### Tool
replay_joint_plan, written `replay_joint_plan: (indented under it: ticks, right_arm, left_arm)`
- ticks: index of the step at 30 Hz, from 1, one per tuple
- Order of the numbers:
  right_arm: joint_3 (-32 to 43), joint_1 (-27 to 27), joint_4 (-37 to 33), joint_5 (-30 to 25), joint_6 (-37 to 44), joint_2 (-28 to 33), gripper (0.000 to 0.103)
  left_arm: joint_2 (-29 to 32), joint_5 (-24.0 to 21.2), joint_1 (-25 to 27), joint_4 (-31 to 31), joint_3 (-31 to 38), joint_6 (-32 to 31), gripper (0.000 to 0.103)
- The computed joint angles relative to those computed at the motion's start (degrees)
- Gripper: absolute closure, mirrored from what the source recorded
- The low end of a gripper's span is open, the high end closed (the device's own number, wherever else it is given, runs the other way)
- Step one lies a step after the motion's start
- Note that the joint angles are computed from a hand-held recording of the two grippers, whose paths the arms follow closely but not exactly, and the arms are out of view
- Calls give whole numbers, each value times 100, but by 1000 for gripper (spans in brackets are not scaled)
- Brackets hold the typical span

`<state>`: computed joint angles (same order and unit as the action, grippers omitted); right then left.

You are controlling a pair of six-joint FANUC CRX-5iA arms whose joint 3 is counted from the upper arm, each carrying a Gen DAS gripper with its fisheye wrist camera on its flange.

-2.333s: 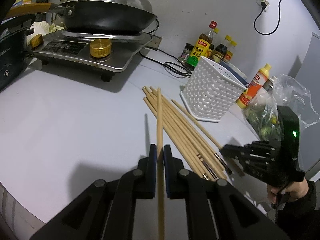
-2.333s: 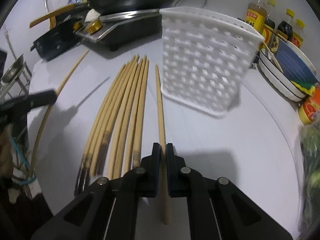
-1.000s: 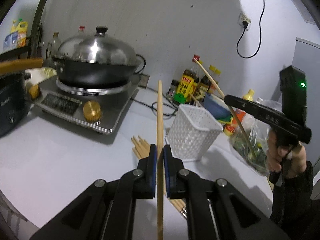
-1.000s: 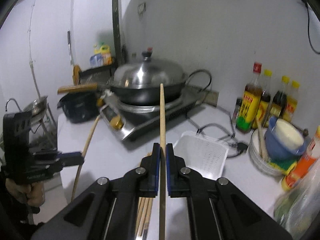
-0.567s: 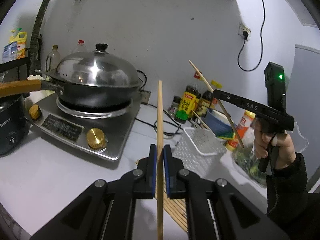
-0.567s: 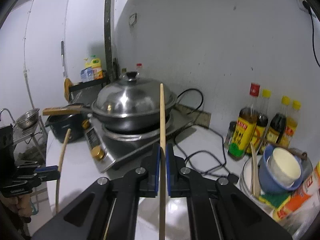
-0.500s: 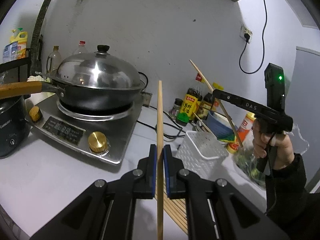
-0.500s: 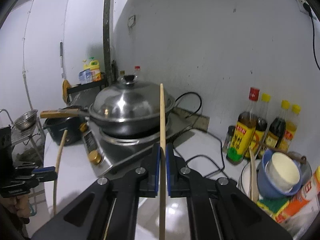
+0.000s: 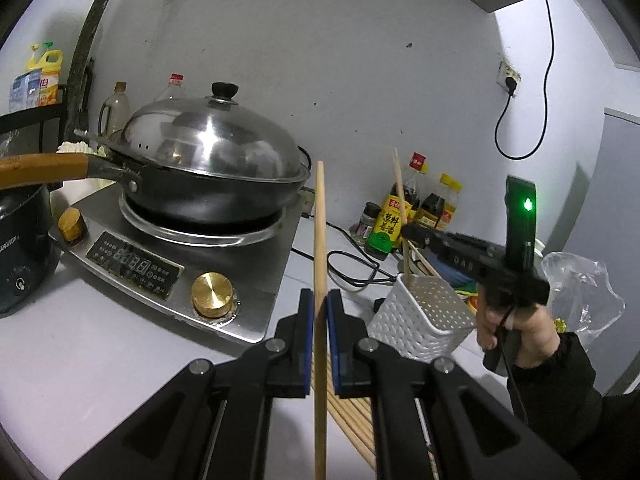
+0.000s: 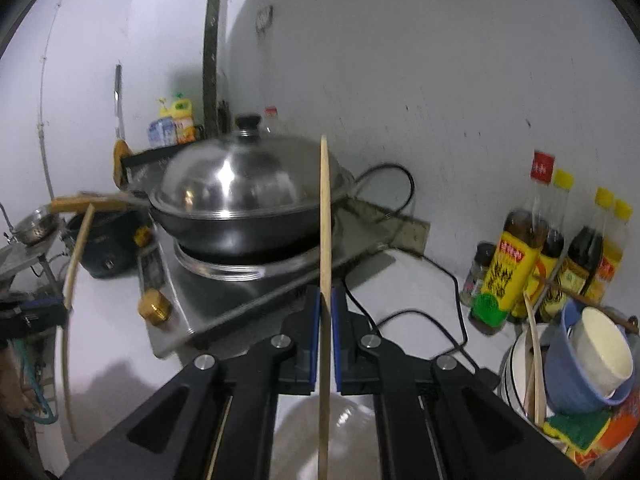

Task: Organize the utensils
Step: 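Carry the chopstick into the white utensil holder and open the left gripper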

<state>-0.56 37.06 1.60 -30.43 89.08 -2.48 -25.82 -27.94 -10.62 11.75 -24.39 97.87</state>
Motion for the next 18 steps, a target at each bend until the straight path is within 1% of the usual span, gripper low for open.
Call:
replay_joint_plan:
  ticks: [4, 6, 8, 11, 12, 15, 18]
  right_arm:
    - [-219, 51, 209, -130, -115, -85, 98]
    - [-274, 84, 211, -293, -45, -130, 98]
    - [-359, 144, 349, -429, -76, -164, 98]
    - [-400, 161, 312, -620, -3, -204, 98]
    - [-429, 163, 329, -667, -15, -223, 97]
    - [-571, 138, 382, -678, -128, -336, 84]
    - [-686, 71, 300, -649, -117, -503, 84]
  left_arm:
    - [60, 57, -5, 79, -18, -45, 97]
    - [95, 80, -44, 95, -1, -49, 97]
    - [144, 64, -121, -19, 87, 47, 97]
    - [210, 26, -258, -244, 247, 219, 97]
    - [236, -1, -307, -341, 311, 295, 97]
    - [322, -98, -483, -706, 544, 599, 97]
    - [438, -176, -653, -1010, 780, 852, 97]
